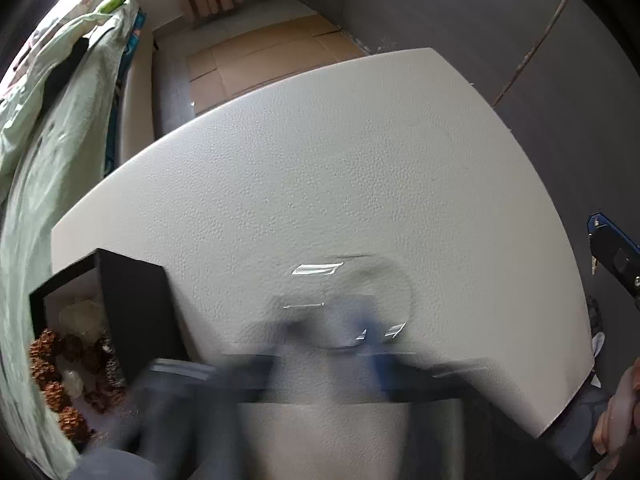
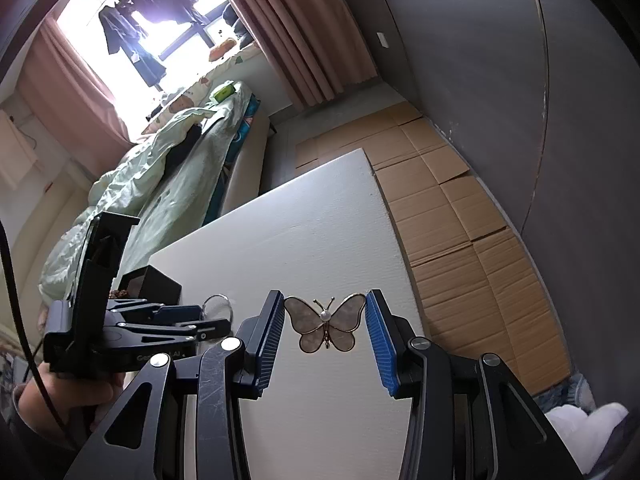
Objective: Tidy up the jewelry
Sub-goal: 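Hold the butterfly pendant in the right tool while the left moves over the silver hoop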
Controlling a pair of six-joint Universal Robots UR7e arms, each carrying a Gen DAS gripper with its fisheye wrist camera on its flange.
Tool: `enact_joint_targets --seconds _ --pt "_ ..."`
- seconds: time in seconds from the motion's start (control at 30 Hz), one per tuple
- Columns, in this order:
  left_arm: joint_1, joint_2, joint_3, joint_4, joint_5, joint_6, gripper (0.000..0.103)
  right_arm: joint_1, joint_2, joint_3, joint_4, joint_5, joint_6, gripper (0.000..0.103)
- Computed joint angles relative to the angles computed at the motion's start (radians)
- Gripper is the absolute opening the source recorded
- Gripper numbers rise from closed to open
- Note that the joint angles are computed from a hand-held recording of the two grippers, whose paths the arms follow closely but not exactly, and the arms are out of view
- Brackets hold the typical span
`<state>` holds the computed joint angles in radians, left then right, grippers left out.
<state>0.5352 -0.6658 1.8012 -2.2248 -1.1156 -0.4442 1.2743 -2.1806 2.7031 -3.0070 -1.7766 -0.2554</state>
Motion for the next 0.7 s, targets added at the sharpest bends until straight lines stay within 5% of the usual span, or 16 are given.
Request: enact_joint_targets --seconds 0.43,0.53,0.6,0.7 --pt "0.024 -0.008 -0.033 0.041 -0.079 -0.008 0.003 0.022 0.036 0.003 -0.029 -0.004 0.009 0.042" --pt "0.025 -0.004 -0.038 0.054 -0.084 -0.033 0.027 0.015 0.041 -0.003 -0.025 0.003 0.006 0.042" --pt "0.016 -0.011 -0.022 0.031 -0.088 -0.042 0.071 0.015 0.041 -0.003 -0.026 0.007 0.009 0.042" --pt "0.004 -0.018 -0.013 0.019 -0.072 -0.045 0.073 0.004 0.03 -0.003 -0.018 0.02 0.009 0.042"
